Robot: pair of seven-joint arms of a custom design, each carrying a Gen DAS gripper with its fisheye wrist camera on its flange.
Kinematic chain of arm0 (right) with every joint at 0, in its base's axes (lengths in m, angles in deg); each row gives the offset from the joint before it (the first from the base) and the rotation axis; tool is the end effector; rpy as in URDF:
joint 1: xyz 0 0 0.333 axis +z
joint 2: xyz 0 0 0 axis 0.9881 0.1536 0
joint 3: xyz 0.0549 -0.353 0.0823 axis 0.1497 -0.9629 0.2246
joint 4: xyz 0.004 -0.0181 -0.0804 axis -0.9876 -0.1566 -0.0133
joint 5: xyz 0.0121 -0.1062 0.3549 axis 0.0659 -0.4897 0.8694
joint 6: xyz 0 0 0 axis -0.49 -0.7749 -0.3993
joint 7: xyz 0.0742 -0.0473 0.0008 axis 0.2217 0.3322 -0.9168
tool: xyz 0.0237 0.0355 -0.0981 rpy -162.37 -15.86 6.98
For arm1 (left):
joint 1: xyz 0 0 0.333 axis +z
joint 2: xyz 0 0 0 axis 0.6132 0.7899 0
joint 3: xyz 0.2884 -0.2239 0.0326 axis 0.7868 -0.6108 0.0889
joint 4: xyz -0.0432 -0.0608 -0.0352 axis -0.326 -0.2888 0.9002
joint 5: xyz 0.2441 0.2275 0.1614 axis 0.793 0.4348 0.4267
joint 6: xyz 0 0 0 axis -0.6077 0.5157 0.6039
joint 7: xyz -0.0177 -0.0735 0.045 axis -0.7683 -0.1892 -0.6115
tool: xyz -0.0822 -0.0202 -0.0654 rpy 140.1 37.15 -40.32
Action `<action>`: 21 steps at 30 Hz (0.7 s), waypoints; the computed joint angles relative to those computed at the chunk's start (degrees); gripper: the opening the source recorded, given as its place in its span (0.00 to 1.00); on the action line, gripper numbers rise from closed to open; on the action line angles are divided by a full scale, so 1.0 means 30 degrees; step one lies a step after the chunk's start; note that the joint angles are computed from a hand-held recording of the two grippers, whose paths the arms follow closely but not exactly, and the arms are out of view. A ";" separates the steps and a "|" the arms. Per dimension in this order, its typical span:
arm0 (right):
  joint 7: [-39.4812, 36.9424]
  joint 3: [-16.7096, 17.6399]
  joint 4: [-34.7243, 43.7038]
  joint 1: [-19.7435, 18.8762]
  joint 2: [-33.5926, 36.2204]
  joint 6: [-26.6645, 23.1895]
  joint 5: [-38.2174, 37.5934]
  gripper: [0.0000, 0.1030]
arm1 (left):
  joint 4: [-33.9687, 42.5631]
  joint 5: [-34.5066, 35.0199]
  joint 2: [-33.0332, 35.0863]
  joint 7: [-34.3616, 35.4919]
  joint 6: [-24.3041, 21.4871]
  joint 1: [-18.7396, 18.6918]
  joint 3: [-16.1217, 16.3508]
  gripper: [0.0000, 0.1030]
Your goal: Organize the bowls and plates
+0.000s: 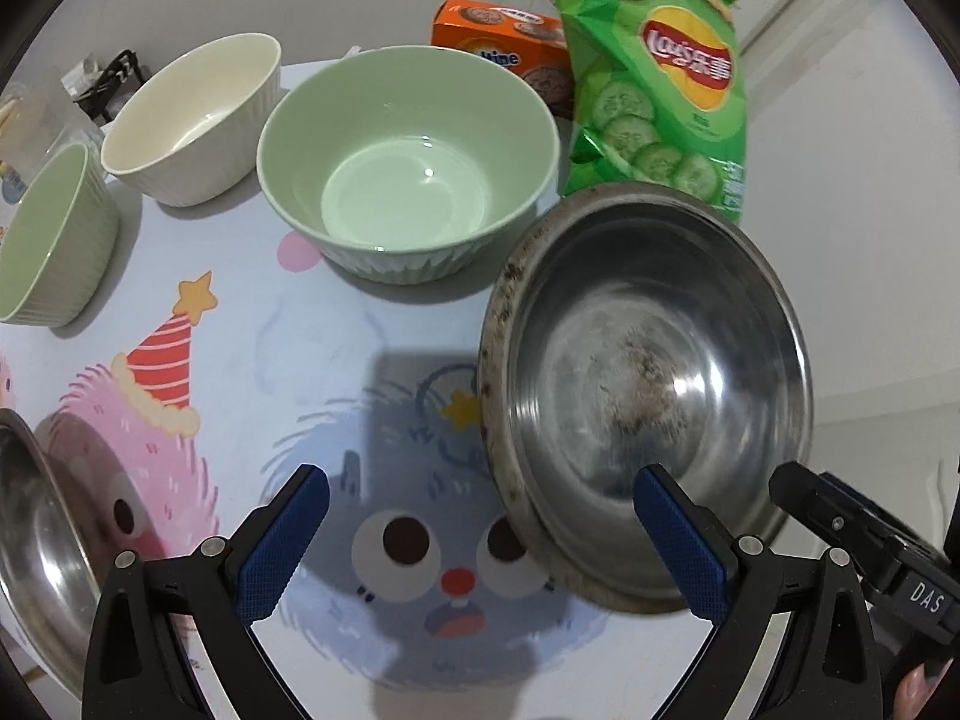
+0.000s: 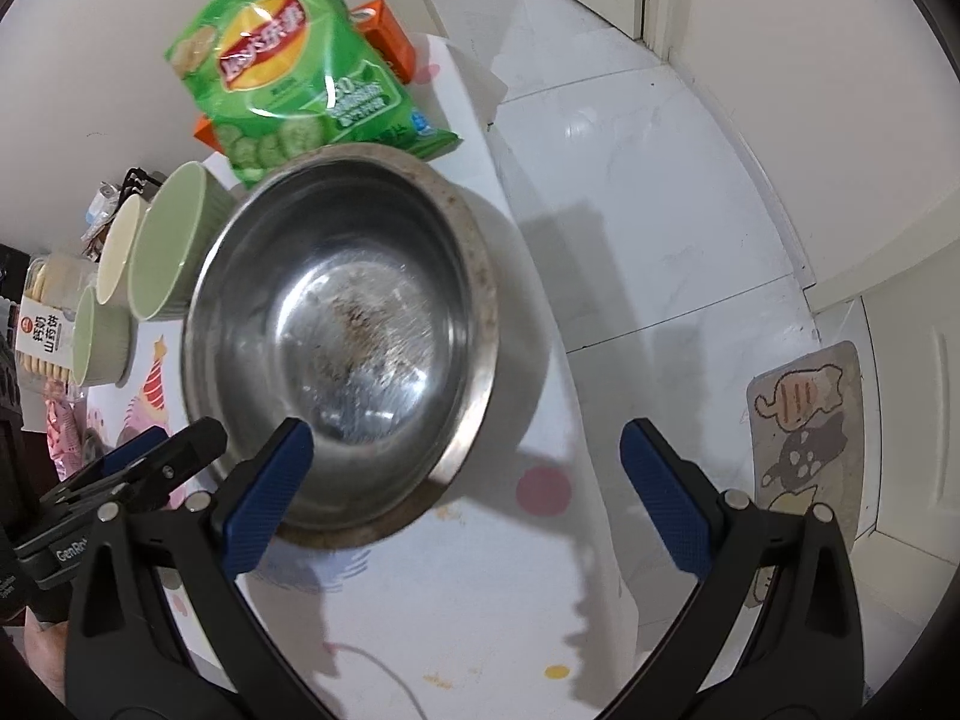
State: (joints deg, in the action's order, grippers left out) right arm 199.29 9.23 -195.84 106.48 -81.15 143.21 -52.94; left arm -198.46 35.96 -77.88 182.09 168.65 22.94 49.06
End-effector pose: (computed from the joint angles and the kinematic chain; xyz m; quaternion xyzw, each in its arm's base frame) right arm 0.3670 0.2615 0.3842 -0.4828 0.8617 0.0088 0.1557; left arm 0.4654 -0.2619 0.3842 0.5836 -0.7985 0.1432 0.0366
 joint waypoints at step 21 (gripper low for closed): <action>-0.3958 -0.0339 0.0355 0.0164 0.1024 0.0687 0.3010 0.24 | 0.1443 -0.0293 0.2169 -0.0349 -0.0323 0.0476 -0.0509 0.22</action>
State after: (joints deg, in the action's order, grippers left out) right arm 187.42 8.22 -194.77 106.97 -78.08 145.27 -43.91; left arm -194.13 35.08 -71.37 181.05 167.68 24.37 47.53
